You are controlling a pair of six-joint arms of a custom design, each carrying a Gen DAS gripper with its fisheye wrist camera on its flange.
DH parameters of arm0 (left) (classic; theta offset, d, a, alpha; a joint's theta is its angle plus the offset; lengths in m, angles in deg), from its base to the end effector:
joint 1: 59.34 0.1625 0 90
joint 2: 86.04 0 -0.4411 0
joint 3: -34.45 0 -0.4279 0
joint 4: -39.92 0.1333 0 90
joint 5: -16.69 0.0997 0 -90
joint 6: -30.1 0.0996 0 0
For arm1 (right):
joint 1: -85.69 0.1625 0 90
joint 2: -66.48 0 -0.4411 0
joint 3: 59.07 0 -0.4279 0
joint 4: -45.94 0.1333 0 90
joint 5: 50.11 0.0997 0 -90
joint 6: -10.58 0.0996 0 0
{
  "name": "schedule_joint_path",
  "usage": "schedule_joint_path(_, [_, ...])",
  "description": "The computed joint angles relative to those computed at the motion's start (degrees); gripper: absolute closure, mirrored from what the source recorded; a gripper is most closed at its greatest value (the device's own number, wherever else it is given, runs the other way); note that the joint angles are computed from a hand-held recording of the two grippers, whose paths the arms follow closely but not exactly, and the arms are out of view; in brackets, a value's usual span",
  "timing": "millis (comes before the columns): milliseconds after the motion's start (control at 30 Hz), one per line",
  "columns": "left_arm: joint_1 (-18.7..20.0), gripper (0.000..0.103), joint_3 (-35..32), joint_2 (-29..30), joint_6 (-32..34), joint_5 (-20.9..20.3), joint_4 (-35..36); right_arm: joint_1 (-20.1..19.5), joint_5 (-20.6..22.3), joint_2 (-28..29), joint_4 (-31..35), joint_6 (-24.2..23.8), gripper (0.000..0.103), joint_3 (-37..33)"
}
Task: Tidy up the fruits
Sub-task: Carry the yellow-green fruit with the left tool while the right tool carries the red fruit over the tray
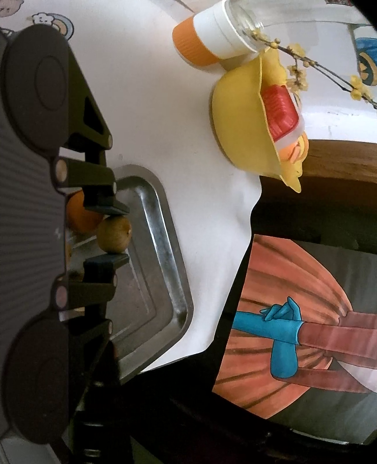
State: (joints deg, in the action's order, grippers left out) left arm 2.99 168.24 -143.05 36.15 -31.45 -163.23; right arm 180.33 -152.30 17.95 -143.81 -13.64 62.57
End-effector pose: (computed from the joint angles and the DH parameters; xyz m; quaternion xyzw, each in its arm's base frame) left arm -0.0378 -0.5022 0.1153 0.1507 0.8816 -0.3500 0.2787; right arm 0.1563 -0.5383 0.0413 0.2174 -0.9432 0.2082 0.1408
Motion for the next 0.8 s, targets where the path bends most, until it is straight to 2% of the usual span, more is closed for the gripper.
schedule_joint_path(400, [-0.1,0.072,-1.0,0.8,-0.2,-0.1,2.1,1.7,-2.8,2.7,-5.6,-9.5,0.078,1.8])
schedule_joint_path(800, [-0.1,0.072,-1.1,1.0,-0.3,0.1,2.1,1.7,-4.3,4.0,-7.1,-10.1,0.077,1.5])
